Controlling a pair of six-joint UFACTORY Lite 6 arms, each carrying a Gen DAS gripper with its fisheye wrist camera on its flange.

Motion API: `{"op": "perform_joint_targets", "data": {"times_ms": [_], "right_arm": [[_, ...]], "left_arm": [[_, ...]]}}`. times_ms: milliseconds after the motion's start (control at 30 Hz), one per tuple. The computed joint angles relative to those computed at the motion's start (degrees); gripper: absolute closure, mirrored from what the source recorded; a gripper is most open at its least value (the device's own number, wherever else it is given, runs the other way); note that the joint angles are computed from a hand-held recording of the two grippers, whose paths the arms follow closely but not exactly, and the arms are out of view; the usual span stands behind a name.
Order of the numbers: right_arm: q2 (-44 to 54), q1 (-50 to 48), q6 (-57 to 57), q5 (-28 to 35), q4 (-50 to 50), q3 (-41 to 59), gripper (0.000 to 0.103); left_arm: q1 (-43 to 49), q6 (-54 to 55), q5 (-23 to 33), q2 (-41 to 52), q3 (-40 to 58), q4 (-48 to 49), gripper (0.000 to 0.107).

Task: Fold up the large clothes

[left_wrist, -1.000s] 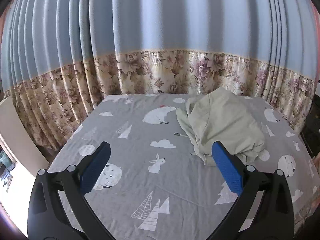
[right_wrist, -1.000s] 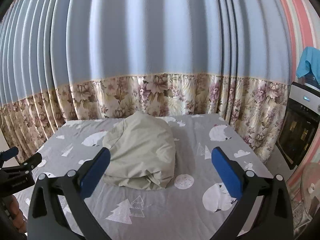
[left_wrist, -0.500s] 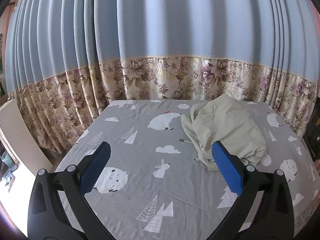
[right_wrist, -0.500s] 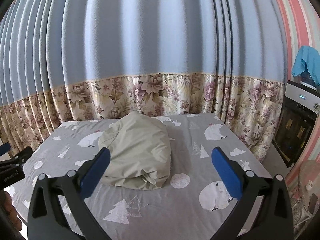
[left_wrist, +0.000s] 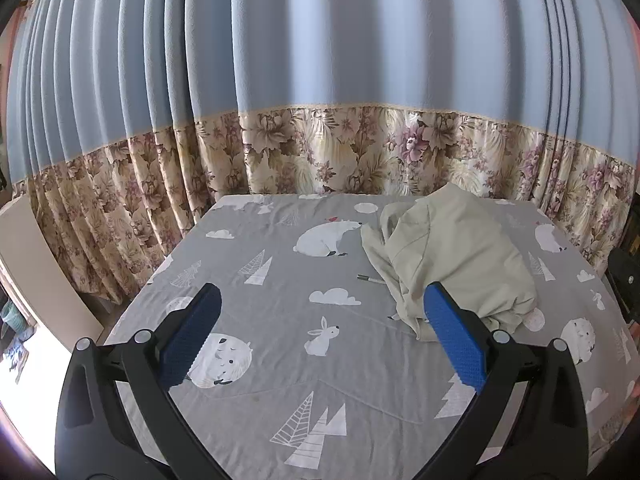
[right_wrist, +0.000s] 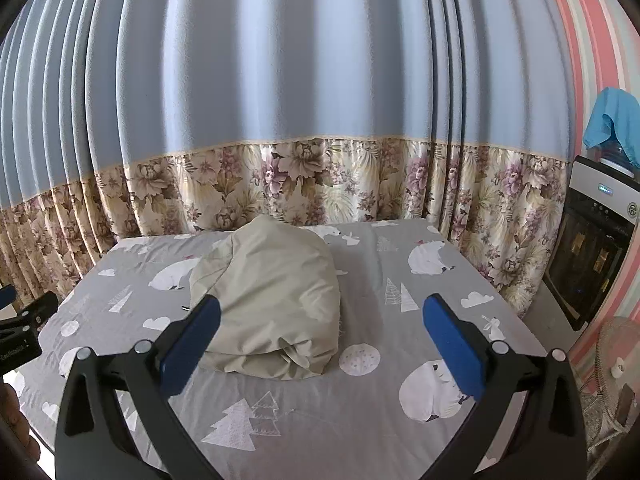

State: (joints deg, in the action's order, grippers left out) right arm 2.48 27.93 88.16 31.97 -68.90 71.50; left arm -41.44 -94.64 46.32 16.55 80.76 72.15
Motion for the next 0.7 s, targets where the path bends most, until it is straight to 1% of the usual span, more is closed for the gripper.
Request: {"op": "perform_joint_targets", "data": {"times_ms": [500, 700], "right_arm": [[0.36, -1.06, -0.93, -1.06, 0.34, -0.1, 0.002], [0.39, -0.99, -0.75, -1.15, 0.45, -0.35, 0.002]], "left_arm": [[1.15, -0.81, -2.06, 0.31, -1.21, 0.31, 0.007], [1.92, -1.18, -4.35, 0.45, -2.08, -0.38, 0.007]]}}
